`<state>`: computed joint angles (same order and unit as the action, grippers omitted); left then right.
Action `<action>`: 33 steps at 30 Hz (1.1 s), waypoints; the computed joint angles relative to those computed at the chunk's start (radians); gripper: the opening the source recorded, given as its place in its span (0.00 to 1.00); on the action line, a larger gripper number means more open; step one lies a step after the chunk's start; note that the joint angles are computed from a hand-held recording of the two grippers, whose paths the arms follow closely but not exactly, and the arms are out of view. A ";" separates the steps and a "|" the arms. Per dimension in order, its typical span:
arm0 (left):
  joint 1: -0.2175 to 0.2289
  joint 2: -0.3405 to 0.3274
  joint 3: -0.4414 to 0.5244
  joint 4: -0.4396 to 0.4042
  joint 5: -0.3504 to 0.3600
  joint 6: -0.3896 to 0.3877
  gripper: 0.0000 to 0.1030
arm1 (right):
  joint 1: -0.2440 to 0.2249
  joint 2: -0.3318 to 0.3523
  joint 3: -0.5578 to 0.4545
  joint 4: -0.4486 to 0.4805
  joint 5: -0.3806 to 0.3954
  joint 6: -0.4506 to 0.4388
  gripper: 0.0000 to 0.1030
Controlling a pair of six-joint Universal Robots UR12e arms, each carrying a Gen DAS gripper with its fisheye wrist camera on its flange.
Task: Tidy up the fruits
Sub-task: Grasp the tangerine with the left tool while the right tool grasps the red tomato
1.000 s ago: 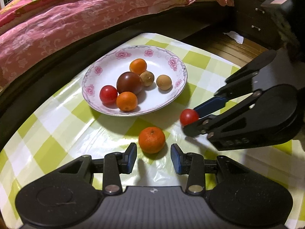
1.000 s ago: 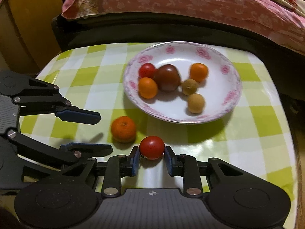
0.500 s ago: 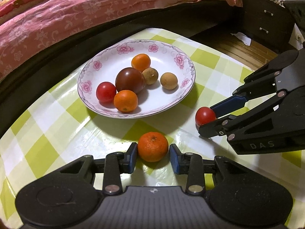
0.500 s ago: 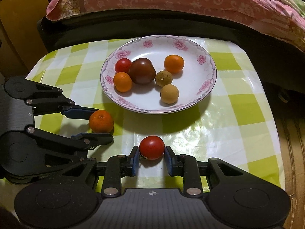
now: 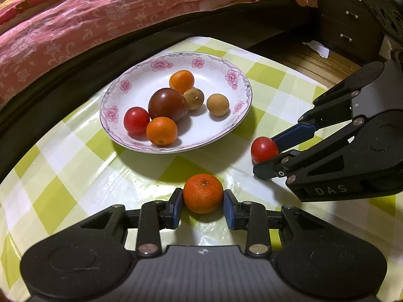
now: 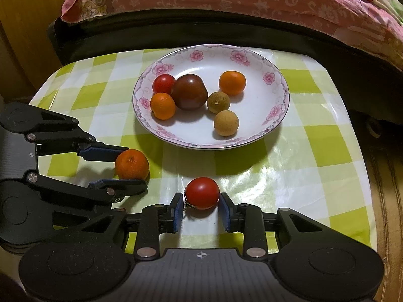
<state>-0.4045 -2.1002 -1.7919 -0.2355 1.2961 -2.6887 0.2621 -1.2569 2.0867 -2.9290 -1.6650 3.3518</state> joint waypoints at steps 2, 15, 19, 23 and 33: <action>0.000 0.000 0.001 0.001 0.001 0.001 0.40 | -0.001 0.000 0.000 -0.002 0.001 0.003 0.27; 0.000 0.004 -0.009 0.013 0.003 0.002 0.39 | -0.001 0.000 0.000 0.002 -0.001 -0.004 0.26; 0.000 0.008 -0.009 0.008 -0.004 0.007 0.39 | 0.001 0.000 -0.003 0.007 -0.004 -0.006 0.25; 0.001 0.011 -0.011 0.004 -0.007 0.013 0.39 | 0.005 -0.001 -0.005 0.005 -0.009 -0.014 0.24; 0.003 0.016 -0.012 0.013 -0.011 0.006 0.39 | 0.009 -0.001 -0.010 0.017 -0.020 -0.022 0.24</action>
<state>-0.4015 -2.0846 -1.8039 -0.2229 1.2850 -2.6825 0.2715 -1.2583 2.0768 -2.9121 -1.6847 3.3294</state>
